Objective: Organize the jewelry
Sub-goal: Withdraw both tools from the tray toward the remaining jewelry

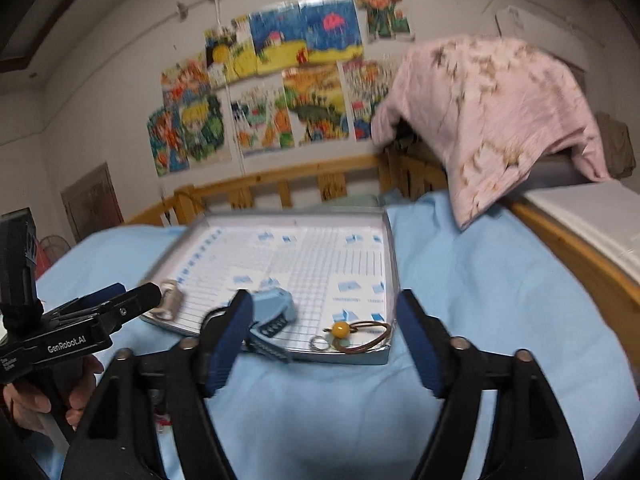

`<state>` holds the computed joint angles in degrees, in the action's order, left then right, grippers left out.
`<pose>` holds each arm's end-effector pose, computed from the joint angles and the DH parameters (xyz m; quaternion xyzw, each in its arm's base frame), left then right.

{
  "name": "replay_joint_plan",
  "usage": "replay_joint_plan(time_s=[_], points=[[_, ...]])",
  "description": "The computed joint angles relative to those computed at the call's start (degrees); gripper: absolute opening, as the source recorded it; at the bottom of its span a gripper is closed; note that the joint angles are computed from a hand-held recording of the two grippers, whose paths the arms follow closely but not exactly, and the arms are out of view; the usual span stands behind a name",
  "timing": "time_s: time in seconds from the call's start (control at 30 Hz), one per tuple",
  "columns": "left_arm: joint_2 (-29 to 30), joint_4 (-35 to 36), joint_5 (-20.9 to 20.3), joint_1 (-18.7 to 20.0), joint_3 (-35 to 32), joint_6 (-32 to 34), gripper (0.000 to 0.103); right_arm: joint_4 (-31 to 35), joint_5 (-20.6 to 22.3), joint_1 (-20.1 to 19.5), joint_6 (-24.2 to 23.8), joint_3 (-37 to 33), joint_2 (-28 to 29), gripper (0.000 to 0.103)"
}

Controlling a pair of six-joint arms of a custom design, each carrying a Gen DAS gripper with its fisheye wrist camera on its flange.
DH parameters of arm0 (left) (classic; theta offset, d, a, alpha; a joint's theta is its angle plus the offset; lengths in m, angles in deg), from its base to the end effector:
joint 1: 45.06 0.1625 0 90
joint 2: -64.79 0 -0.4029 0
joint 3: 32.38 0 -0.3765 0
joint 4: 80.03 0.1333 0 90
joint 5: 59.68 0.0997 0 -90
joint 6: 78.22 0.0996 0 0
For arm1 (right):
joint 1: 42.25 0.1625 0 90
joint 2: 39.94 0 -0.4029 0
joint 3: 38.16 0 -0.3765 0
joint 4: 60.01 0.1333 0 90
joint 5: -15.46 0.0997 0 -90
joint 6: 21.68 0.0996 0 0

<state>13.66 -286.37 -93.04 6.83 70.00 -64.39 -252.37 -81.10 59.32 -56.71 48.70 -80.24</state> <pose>-0.1877 -0.5901 0.2499 0.0955 0.7789 -0.5471 0.2914 0.2606 -0.6653 0.1766 0.3244 -0.8210 0.4471 0.1445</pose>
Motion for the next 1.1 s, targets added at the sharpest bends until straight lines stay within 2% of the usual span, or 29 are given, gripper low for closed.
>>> replay_joint_plan(time_s=[0.07,0.13,0.27,0.37,0.6,0.77,1.1], points=[[-0.9,-4.5,2.2,-1.7,2.5,2.3,0.103,-3.2,1.4,0.3,-0.6,3.8,-1.8,0.082],[-2.0,-8.2,3.7,-3.3,5.3,4.3,0.103,-5.4,3.1,0.4,-0.7,7.7,-3.7,0.094],[-4.7,-12.7,6.5,-6.5,11.7,6.5,0.103,-9.6,5.0,0.7,-0.8,14.2,-6.5,0.094],[-7.3,-13.6,8.4,-8.6,16.7,5.0,0.103,-11.9,5.6,0.9,-1.1,18.8,-8.4,0.099],[-12.1,-12.6,13.9,-13.4,27.0,-0.6,0.103,-18.7,5.0,1.4,-3.1,26.6,-10.5,0.1],[-16.0,-7.3,18.0,-16.4,34.0,-9.7,0.103,-20.7,3.6,2.5,-3.7,31.5,-11.4,0.1],[-25.6,13.8,22.6,-19.9,44.3,-30.4,0.103,-21.7,0.2,3.3,-5.5,37.3,-10.9,0.1]])
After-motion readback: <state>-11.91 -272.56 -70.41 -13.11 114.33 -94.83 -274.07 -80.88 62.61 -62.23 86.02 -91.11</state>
